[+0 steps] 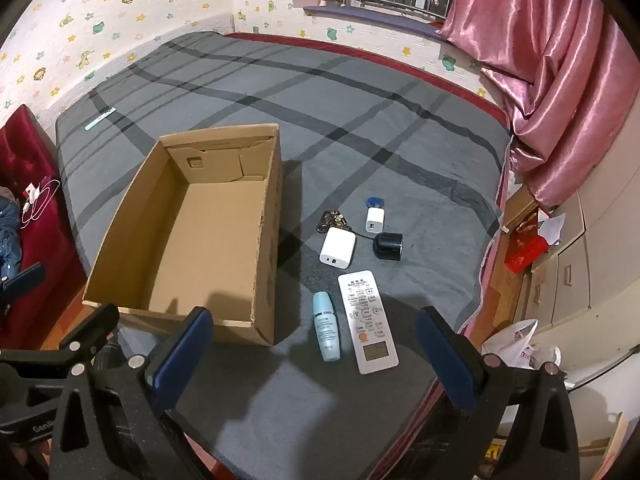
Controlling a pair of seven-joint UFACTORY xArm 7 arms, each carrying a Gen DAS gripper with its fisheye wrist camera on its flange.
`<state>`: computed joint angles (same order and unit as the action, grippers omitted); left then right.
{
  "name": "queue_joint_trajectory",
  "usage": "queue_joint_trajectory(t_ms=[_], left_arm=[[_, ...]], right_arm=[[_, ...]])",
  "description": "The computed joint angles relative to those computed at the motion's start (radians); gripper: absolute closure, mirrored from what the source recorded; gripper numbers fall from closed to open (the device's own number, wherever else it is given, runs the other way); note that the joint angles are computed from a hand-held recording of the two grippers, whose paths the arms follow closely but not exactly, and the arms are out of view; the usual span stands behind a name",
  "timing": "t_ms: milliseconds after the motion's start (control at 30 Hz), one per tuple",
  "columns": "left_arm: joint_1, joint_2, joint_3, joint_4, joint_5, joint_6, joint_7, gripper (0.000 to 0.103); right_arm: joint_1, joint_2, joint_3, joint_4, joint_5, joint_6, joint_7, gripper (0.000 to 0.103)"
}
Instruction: Organize rigid objects
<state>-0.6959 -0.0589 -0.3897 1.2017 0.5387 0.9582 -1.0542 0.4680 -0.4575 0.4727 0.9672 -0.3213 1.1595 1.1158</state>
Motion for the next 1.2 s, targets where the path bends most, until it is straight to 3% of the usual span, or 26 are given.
queue_joint_trajectory(t_ms=[1200], left_arm=[[-0.011,0.013,0.004,0.014,0.022,0.028,-0.003,0.000]], right_arm=[[-0.012,-0.029,0.004,-0.016,0.005,0.003,0.000,0.000]])
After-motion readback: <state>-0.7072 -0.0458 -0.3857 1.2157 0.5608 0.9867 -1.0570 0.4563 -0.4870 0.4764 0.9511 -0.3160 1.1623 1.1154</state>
